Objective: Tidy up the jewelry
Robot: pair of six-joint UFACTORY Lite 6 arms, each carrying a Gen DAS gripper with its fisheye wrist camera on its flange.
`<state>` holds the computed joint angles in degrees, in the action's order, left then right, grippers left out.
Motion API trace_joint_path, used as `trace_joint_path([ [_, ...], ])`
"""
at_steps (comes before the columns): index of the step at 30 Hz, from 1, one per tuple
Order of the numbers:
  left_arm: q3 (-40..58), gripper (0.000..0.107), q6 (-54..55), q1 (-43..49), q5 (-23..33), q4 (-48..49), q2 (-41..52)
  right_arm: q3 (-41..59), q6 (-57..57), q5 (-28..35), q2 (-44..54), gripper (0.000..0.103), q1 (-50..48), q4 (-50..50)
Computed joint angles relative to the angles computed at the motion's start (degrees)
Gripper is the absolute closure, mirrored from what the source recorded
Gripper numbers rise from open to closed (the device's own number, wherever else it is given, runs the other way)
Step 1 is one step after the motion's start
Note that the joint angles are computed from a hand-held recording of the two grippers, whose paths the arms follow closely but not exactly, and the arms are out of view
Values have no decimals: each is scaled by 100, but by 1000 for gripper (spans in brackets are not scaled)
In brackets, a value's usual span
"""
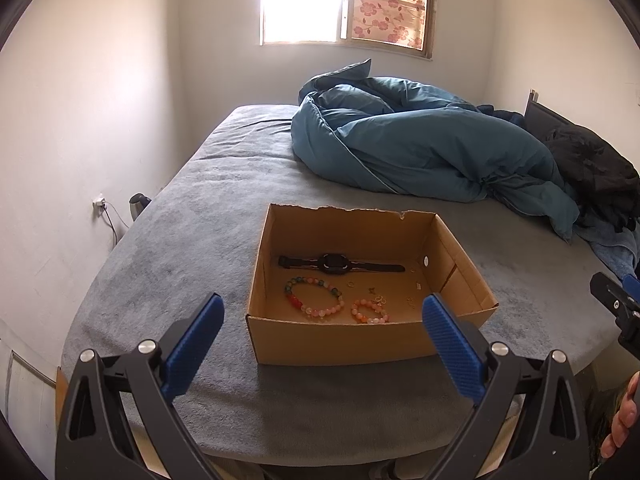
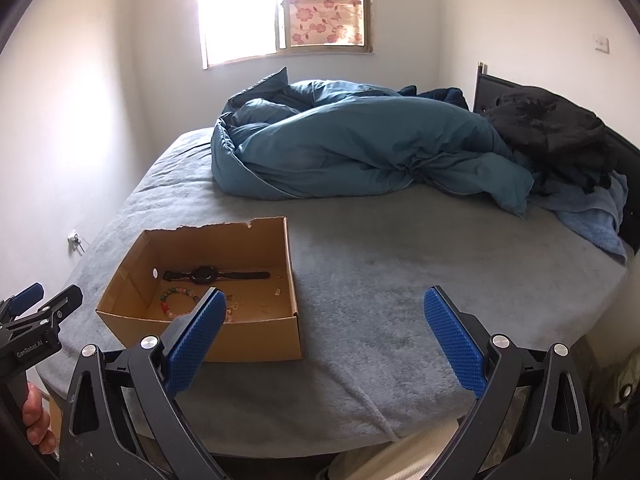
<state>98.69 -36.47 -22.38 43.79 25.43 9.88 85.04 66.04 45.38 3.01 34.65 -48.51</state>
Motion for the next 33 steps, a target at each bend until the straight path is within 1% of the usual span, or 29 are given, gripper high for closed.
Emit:
trace_joint_path([
  [17,-19,10,1,60,28,35,-53,-13,23,25,-2,8,13,30],
  [33,-207,10,-24,630,13,86,-215,-66,70,6,-19,8,30,-14],
])
